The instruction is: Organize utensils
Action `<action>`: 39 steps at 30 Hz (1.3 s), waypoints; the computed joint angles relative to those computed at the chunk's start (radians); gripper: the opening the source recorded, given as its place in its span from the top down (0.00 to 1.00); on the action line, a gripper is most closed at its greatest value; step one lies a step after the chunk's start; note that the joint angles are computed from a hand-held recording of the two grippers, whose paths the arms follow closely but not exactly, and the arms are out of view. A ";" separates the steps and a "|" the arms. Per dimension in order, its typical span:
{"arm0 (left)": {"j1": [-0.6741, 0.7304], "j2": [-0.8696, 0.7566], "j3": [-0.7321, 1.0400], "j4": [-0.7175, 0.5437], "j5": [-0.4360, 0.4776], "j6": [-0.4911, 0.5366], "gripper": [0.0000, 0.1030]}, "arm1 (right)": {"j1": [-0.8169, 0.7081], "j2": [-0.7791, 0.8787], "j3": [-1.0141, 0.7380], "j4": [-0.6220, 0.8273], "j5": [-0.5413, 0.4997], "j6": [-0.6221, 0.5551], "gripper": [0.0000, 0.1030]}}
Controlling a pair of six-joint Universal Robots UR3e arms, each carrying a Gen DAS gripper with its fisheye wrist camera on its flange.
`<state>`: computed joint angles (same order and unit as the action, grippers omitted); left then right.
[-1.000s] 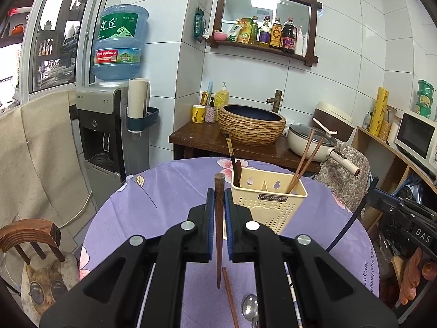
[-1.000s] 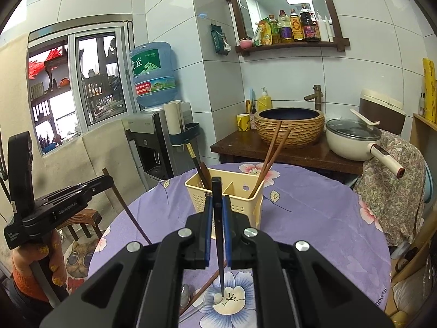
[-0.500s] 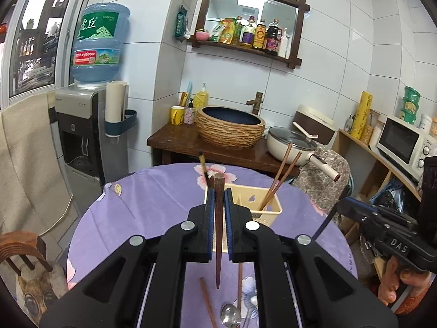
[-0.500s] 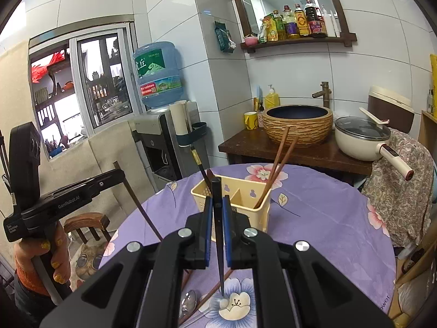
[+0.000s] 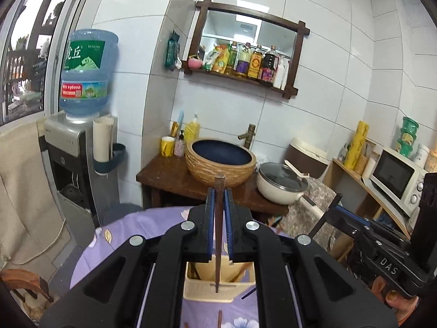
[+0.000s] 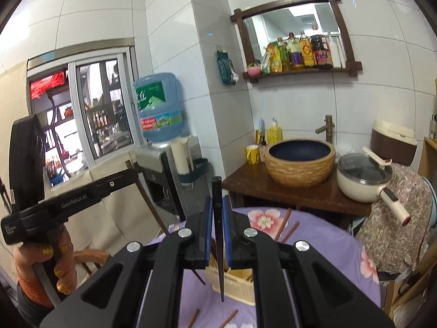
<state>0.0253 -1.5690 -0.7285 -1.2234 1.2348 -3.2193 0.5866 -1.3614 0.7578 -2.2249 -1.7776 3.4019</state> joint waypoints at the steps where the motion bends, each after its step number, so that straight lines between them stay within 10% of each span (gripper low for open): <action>1: -0.029 -0.055 0.081 -0.013 0.041 -0.010 0.93 | -0.004 0.036 -0.069 0.024 -0.011 -0.007 0.93; 7: -0.112 -0.284 0.373 -0.086 0.167 -0.044 0.93 | -0.042 0.196 -0.315 0.120 -0.027 0.010 0.93; 21: -0.115 -0.138 -0.300 0.285 0.169 -0.052 0.93 | -0.054 0.101 0.209 -0.185 -0.042 0.048 0.93; 39: -0.128 -0.098 -0.566 0.442 0.178 -0.025 0.93 | -0.047 0.074 0.379 -0.280 -0.088 0.052 0.91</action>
<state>-0.1023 -1.6669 -1.2944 -0.7818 1.4128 -3.2444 0.5399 -1.2871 1.1364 -2.5053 -1.8656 3.4538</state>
